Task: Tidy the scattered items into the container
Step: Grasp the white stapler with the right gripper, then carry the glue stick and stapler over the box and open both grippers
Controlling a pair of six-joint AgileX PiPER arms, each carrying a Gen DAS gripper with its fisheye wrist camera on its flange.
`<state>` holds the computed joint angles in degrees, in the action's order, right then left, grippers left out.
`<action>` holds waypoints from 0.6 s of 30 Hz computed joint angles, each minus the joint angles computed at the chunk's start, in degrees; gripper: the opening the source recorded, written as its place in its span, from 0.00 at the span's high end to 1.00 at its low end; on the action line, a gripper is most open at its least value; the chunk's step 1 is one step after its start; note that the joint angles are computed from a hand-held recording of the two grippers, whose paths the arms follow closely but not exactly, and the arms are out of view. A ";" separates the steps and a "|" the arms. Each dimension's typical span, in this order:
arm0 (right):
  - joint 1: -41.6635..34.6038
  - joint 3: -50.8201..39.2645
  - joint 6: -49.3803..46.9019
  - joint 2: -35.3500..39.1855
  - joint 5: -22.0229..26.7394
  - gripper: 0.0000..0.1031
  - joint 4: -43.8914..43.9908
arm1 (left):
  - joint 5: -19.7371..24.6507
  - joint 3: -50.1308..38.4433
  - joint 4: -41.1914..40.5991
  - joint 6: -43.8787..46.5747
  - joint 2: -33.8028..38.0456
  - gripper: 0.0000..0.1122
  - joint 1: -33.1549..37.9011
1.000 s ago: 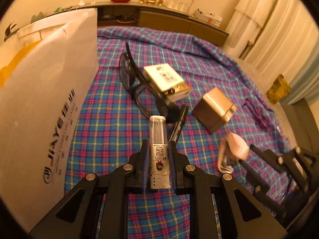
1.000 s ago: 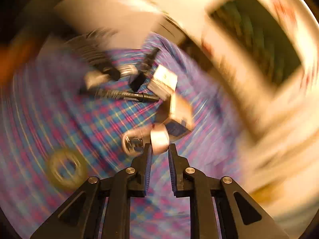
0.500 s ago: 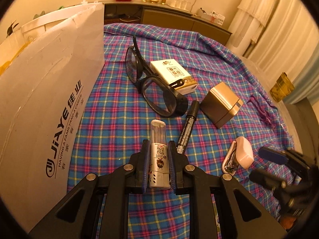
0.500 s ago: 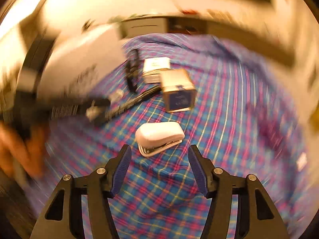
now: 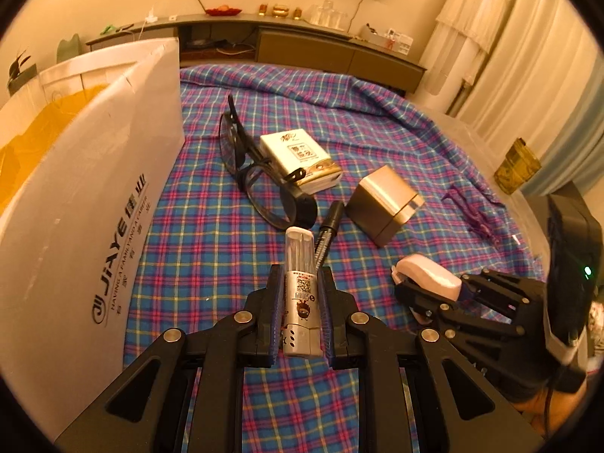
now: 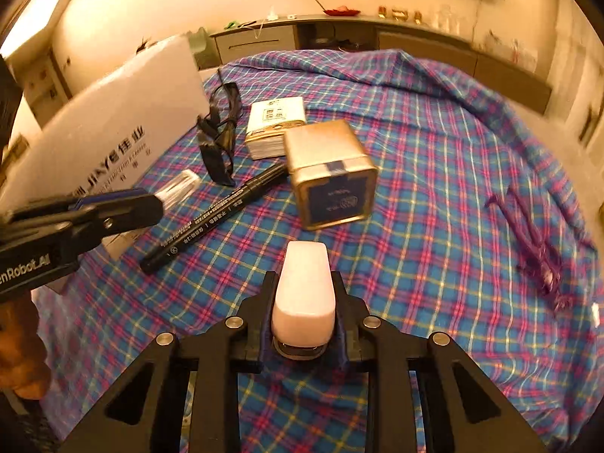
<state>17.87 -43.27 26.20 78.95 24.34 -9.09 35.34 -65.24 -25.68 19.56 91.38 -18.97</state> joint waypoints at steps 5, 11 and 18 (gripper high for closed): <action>-1.04 -0.17 -4.79 -3.27 1.28 0.74 6.40 | 1.13 0.90 -0.66 1.01 -3.01 0.84 0.80; 3.74 -2.00 1.23 -6.67 4.24 0.74 1.49 | 2.26 1.13 -0.78 1.58 -6.33 0.84 2.51; 11.25 -4.64 11.64 -8.65 9.01 0.74 -8.50 | 2.17 2.10 1.16 1.18 -11.88 0.84 3.36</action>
